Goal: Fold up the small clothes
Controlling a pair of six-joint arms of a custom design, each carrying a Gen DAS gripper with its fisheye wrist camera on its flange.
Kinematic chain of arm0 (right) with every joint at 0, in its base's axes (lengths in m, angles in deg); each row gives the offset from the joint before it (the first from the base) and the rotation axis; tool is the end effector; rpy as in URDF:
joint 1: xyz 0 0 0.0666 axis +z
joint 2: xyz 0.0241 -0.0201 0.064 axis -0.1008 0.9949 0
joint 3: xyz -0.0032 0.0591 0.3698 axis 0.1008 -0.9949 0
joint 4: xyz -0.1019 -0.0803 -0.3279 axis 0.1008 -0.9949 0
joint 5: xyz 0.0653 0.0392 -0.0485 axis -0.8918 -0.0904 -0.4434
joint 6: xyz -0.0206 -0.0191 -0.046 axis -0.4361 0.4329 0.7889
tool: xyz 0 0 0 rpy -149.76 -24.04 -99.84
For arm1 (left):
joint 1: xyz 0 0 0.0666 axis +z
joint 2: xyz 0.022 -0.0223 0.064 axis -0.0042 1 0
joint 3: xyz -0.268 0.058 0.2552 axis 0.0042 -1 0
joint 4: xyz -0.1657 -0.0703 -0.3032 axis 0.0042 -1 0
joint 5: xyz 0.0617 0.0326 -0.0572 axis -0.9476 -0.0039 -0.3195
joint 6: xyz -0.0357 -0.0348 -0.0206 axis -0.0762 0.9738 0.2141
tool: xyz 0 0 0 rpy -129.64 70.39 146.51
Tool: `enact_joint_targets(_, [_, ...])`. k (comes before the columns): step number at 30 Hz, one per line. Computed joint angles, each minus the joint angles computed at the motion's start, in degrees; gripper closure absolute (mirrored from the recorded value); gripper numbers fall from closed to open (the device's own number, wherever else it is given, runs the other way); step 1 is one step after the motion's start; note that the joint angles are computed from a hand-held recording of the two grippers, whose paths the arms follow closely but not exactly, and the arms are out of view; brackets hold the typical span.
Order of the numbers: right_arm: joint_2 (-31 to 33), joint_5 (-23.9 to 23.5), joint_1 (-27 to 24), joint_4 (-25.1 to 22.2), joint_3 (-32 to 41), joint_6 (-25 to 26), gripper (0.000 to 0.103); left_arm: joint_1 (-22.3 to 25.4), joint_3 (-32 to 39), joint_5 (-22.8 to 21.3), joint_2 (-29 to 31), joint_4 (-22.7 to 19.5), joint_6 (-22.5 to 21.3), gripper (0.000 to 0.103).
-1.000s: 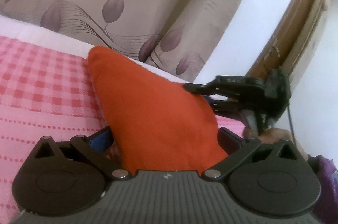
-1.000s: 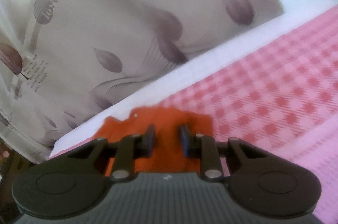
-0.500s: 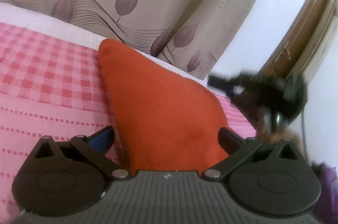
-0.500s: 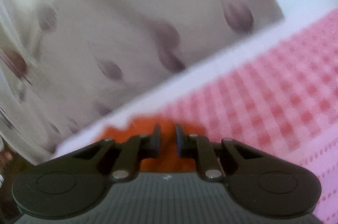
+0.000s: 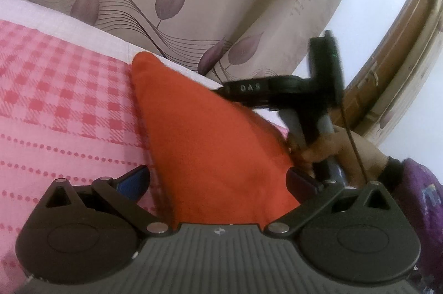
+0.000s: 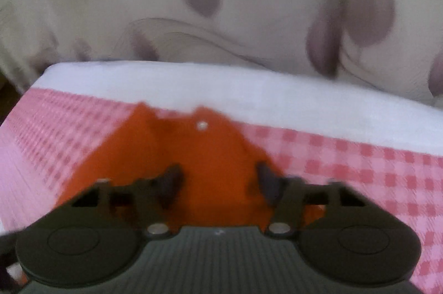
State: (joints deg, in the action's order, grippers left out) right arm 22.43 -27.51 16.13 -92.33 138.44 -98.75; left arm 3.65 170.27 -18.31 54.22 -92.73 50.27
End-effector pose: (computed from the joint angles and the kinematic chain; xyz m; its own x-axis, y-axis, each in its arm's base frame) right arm 0.5497 0.2200 0.4462 -0.6547 -0.0571 -0.7537 -0.2421 0.9604 0.1375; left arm 0.4804 0.0017 0.4121 -0.6895 0.0013 -0.7243 0.6004 0.5604 -0.5705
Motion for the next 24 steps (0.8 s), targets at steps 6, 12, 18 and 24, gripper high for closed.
enact_joint_targets(6, [-1.52,13.25,3.22,8.83,-4.68,5.86,0.092,-0.08,-0.18,-0.31,-0.20,0.08,-0.05,0.000])
enact_joint_targets(12, [-0.24,11.20,1.24,13.06,-4.71,0.62,0.093,-0.02,-0.12,-0.18,-0.10,-0.02,-0.20,0.000])
enact_joint_targets(18, [-0.71,12.92,0.87,15.57,-5.94,-0.18,0.093,-0.09,-0.14,-0.73,-0.11,0.34,-0.04,0.000])
enact_joint_targets(24, [2.50,11.61,-0.80,11.58,-2.42,-2.58,0.095,0.08,-0.25,-1.42,-0.09,1.43,1.31,0.000])
